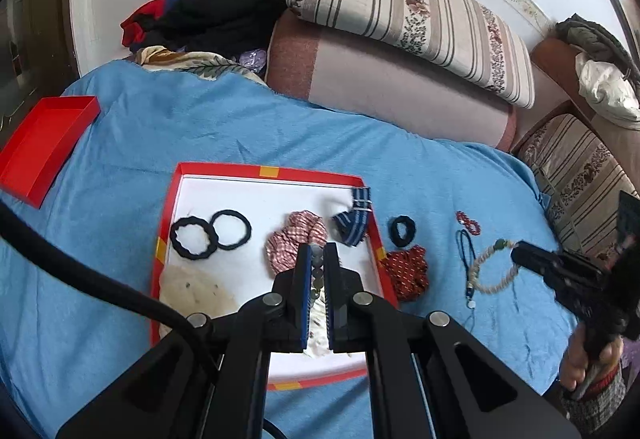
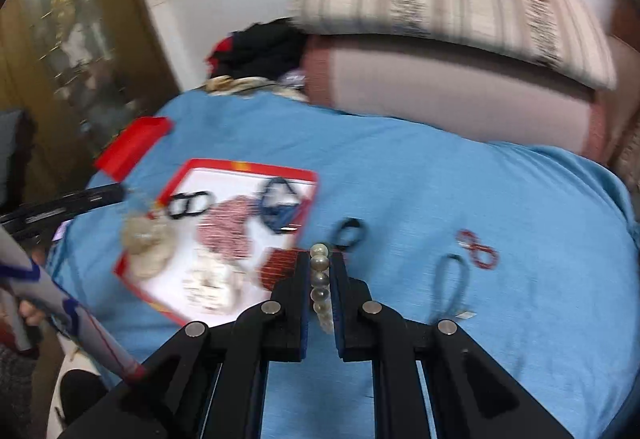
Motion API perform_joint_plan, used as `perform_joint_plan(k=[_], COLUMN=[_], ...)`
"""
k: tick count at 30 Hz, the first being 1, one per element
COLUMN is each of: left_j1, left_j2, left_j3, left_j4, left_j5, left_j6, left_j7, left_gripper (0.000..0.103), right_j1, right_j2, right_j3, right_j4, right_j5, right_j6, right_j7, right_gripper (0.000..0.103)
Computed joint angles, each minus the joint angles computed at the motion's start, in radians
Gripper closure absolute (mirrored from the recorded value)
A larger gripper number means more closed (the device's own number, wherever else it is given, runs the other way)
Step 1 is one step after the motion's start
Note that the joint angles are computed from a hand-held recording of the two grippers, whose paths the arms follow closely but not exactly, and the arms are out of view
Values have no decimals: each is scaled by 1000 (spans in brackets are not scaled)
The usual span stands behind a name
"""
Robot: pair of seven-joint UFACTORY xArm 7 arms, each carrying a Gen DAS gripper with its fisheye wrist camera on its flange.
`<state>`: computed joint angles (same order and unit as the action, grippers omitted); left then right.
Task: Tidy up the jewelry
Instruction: 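Carry both bracelets into the box and open both tools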
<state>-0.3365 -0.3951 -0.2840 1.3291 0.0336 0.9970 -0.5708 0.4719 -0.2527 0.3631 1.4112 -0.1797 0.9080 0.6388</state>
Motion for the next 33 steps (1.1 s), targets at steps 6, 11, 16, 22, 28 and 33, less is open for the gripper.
perform_joint_plan(k=[6,11,16,22,28,33], left_j1=[16,24,29,34,32,26], left_j2=[48,84,121,168,189,203], left_j3=[30,51,59,70,70,63], left_j4=[4,-11,-15,-16,-18,-12], left_j5=[5,0,10,24,48,83], left_j6=[-4,-13,-3,12,22,31], left_j7=[28,51,58,46,25,-8], left_gripper=[98,98,98,98,97,71], right_j1=[89,188,273,325,338,326], right_j2=[223,377,507,578,579,559], right_j3=[43,19,-16,-64,-92,-94], right_j4=[190,324,442,468,402,350], right_j5=[-54,-51,-24,76,116,121], right_j6=[-16,-36,-34,-76,-87,-75], right_j7=[28,21,2,-13,0,2], right_gripper=[93,93,92,92,92,92])
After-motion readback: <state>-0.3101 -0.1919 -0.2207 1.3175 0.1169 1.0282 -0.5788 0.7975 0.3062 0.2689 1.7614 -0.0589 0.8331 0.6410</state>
